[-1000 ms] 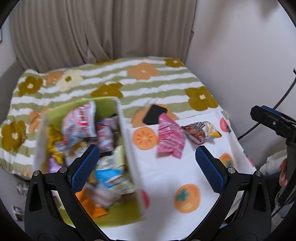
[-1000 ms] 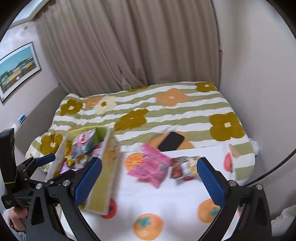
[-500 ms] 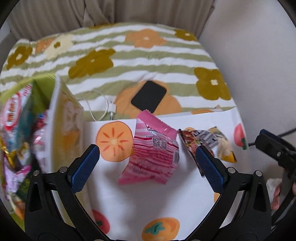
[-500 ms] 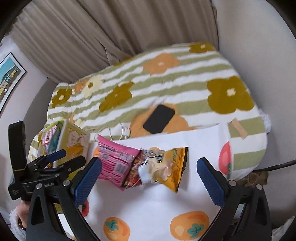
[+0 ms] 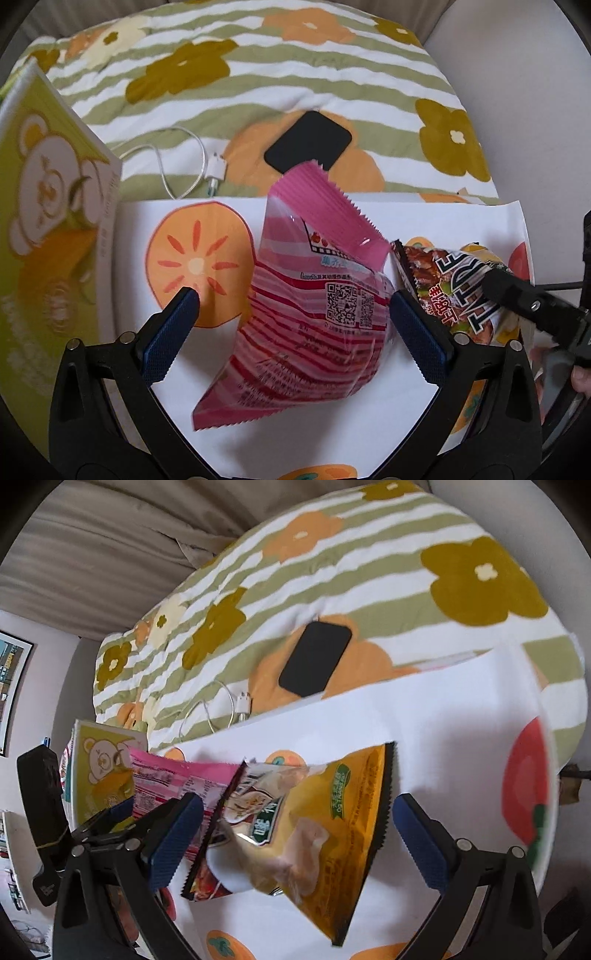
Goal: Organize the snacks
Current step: 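Grasp the pink striped bag with the left tool while the right tool grasps the yellow chip bag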
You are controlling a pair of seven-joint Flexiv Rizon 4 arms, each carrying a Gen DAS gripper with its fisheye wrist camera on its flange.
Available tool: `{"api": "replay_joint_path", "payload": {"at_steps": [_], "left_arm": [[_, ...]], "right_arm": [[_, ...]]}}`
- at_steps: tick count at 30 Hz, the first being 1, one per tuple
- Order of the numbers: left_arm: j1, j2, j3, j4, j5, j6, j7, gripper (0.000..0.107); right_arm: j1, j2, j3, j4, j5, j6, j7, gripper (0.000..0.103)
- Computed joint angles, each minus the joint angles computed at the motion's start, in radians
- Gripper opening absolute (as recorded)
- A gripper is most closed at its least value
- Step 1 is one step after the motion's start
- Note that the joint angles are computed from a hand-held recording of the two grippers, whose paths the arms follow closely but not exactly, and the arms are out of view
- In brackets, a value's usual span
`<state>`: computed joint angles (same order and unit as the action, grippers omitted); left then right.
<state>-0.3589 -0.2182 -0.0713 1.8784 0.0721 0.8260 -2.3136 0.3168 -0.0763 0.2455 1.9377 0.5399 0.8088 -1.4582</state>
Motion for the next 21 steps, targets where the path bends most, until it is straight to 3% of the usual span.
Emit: {"api": "replay_joint_path", "payload": {"at_steps": [3, 5, 11, 21], "left_arm": [[0.004, -0.005, -0.006, 0.019, -0.028, 0.039, 0.007, 0.092], [0.009, -0.005, -0.013, 0.037, -0.063, 0.081, 0.029, 0.077], [-0.015, -0.009, -0.001, 0.008, -0.013, 0.045, -0.018, 0.070], [-0.042, -0.003, 0.000, -0.047, 0.085, -0.054, -0.084, 0.069]], "right_arm": [[-0.006, -0.013, 0.001, -0.011, 0.047, -0.017, -0.029, 0.102], [-0.011, -0.015, 0.004, -0.013, 0.080, -0.027, -0.056, 0.102], [-0.015, -0.025, 0.006, -0.018, 0.123, -0.022, -0.098, 0.096], [-0.029, -0.029, 0.008, -0.024, 0.166, -0.015, -0.155, 0.080]]}}
